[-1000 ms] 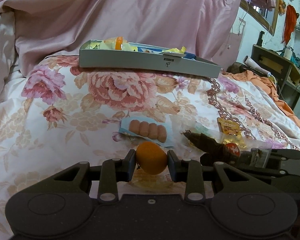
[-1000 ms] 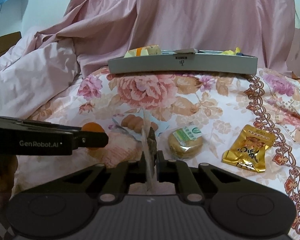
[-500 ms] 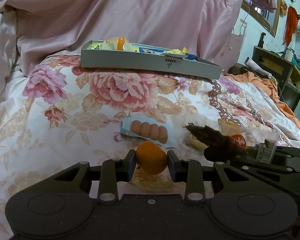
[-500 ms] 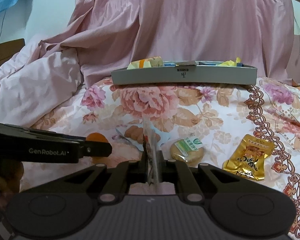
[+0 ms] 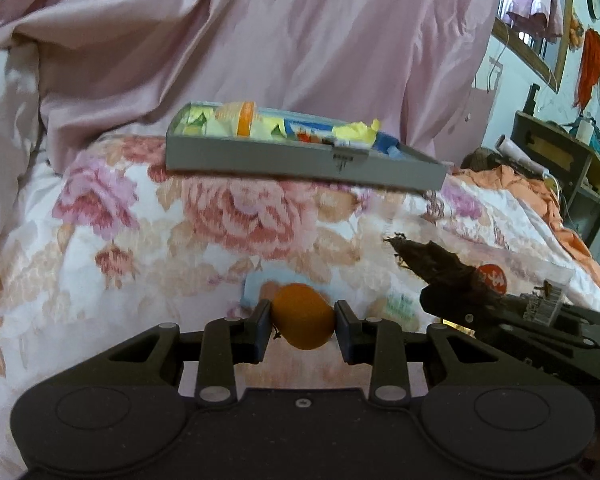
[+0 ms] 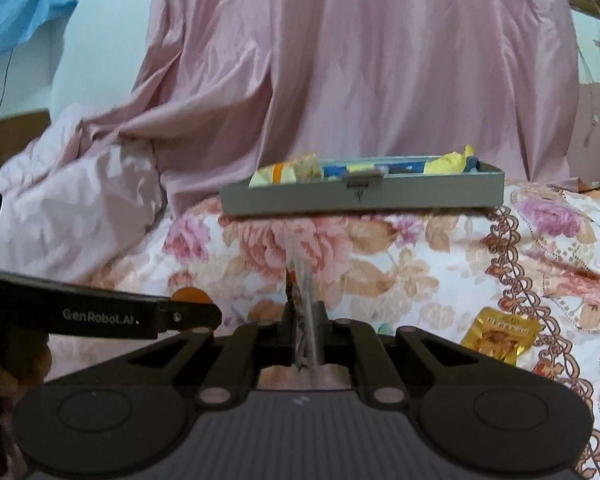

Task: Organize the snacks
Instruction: 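Lift the mandarin and fish stick and carry both over the grey tray, then open both grippers to drop the mandarin and fish stick into the tray, withdraw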

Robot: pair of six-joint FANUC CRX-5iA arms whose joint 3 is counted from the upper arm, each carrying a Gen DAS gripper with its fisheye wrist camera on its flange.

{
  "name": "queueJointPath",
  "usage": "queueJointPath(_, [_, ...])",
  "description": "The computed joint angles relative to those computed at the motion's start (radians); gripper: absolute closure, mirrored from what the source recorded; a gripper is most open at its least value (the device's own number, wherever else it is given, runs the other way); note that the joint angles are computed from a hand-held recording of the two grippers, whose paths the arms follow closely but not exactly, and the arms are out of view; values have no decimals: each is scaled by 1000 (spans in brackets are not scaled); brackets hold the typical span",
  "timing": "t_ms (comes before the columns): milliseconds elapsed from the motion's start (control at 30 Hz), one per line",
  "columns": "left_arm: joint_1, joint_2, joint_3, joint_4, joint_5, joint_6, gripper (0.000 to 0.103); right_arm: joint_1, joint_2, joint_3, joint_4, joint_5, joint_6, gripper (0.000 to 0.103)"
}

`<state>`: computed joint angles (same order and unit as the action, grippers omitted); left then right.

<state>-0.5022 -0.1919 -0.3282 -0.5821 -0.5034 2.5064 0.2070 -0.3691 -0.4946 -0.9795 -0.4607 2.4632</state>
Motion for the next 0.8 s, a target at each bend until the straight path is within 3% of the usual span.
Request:
queueJointPath(133, [9, 20, 54, -21, -3, 27, 67, -75, 25, 44, -111, -40, 91, 95])
queueJointPath(200, [-9, 39, 98, -82, -32, 103, 67, -119, 47, 72, -186, -57, 177, 95])
queueJointPath(333, [-9, 88, 179, -110, -62, 154, 67, -186, 114, 140, -334, -76, 353, 94])
queueJointPath(533, [-13, 187, 320, -139, -94, 153, 67, -214, 228, 249, -460, -47, 500, 94])
queueJointPath(800, [11, 342, 505, -108, -124, 119, 67, -259, 363, 346, -602, -8, 558, 94])
